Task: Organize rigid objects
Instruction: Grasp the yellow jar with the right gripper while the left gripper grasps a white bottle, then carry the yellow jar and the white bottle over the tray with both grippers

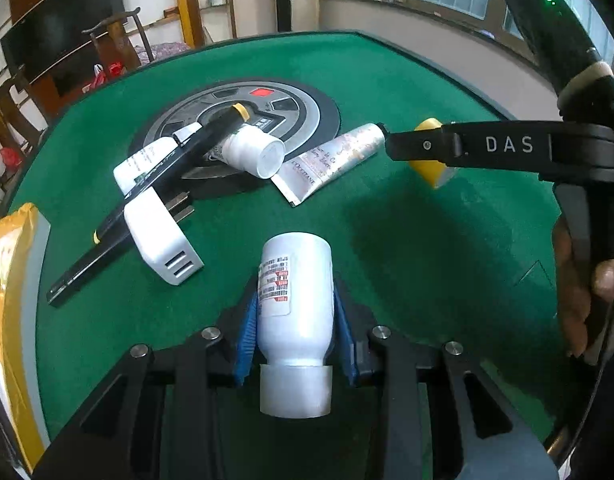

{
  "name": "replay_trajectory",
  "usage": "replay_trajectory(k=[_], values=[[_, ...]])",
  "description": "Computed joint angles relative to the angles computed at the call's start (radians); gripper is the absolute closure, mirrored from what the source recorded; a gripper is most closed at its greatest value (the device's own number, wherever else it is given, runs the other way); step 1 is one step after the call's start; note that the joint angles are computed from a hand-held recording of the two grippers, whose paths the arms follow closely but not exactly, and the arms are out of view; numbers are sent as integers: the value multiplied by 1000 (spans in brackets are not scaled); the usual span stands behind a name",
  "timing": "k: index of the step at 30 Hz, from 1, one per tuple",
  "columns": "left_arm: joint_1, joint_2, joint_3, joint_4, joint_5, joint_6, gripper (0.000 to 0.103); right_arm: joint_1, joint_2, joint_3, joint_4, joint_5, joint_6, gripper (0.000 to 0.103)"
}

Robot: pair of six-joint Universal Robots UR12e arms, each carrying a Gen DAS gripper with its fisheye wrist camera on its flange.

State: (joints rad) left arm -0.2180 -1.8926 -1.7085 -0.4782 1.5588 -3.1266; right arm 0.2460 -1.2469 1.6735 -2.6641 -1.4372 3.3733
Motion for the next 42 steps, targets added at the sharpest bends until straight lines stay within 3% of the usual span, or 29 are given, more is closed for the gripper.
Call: replay_trajectory(k=[14, 17, 24, 29, 37, 42], values=[[-17, 3, -29, 71, 33, -37, 71, 10, 0, 3, -20, -13, -12, 68], [-6, 13, -43, 79, 11, -87, 72, 11, 1, 2, -20, -12, -20, 68], [3, 31, -77, 172, 67, -155, 72, 14, 1, 4, -37, -5, -34, 68], [-3, 45, -98, 246, 141, -150, 71, 24, 2, 6, -61, -8, -62, 68], [11, 80, -143, 320, 168, -143, 71, 54, 0, 9, -92, -42, -87, 68], [20, 96, -166, 348, 174, -137, 71, 73, -29, 51, -140, -7, -59, 68]])
